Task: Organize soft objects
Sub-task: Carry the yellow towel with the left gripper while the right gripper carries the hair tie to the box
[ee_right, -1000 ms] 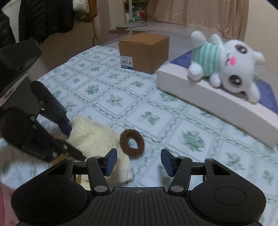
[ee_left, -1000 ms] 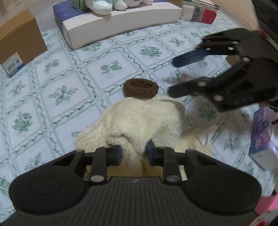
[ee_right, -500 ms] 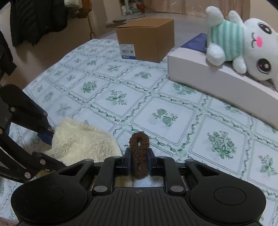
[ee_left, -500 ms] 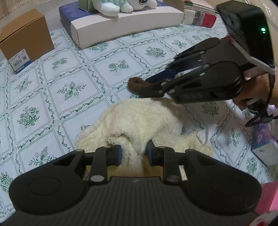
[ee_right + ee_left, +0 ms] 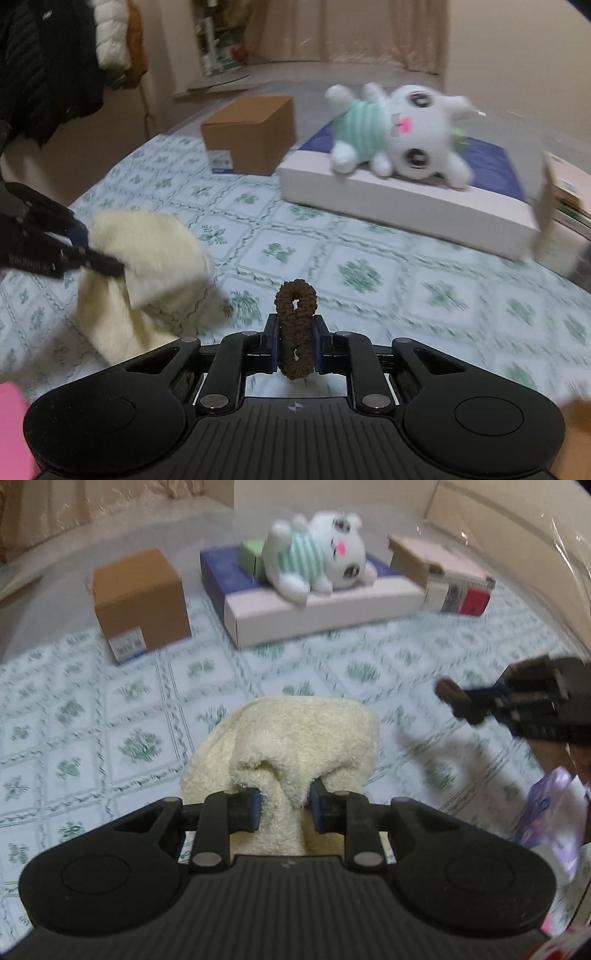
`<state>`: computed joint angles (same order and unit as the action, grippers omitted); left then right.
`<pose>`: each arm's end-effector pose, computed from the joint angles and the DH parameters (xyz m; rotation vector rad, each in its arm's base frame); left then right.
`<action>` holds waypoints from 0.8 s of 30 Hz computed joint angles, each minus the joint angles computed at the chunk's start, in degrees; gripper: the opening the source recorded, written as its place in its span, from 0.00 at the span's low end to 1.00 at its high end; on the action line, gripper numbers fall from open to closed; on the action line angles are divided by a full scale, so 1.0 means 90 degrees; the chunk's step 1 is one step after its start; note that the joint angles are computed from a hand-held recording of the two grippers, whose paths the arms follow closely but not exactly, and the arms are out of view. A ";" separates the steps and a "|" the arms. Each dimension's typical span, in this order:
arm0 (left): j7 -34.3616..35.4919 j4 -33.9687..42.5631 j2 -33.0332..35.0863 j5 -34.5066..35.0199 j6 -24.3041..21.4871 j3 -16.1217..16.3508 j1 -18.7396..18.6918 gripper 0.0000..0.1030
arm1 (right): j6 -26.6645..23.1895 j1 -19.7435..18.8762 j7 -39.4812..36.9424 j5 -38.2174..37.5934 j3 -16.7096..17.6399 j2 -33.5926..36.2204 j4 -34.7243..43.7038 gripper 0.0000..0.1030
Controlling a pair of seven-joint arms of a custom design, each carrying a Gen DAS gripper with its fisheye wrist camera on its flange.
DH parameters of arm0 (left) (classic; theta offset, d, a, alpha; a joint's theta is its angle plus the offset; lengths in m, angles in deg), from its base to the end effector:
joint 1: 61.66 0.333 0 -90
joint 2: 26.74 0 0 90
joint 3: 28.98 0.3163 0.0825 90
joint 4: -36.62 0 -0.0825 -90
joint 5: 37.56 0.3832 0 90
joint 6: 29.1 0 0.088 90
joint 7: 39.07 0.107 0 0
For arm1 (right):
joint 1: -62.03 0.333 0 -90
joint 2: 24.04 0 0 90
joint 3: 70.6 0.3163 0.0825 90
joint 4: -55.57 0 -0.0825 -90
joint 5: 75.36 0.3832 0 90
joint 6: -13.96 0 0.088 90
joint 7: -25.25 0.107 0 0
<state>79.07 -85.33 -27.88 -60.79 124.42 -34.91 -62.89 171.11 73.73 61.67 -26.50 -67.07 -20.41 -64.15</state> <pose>0.5751 -0.0602 0.4808 -1.6165 2.2038 -0.7707 0.5801 0.1265 0.4504 -2.0603 1.2229 -0.3148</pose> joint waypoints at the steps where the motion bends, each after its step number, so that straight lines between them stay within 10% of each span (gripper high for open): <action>1: -0.0125 -0.0064 -0.0144 0.0073 0.0020 -0.0024 -0.0017 0.22 | 0.0032 -0.0006 0.0092 -0.0047 -0.0018 -0.0207 -0.0192 0.17; 24: -0.3322 -0.1326 -0.2678 0.1361 0.0427 -0.0249 -0.1640 0.21 | -0.0607 -0.0234 0.1989 -0.1354 -0.1060 -0.5253 -0.3725 0.17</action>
<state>49.17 -97.26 -51.98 -48.55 128.27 -37.15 -77.66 165.65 71.63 79.57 -38.68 -76.61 -67.68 -97.67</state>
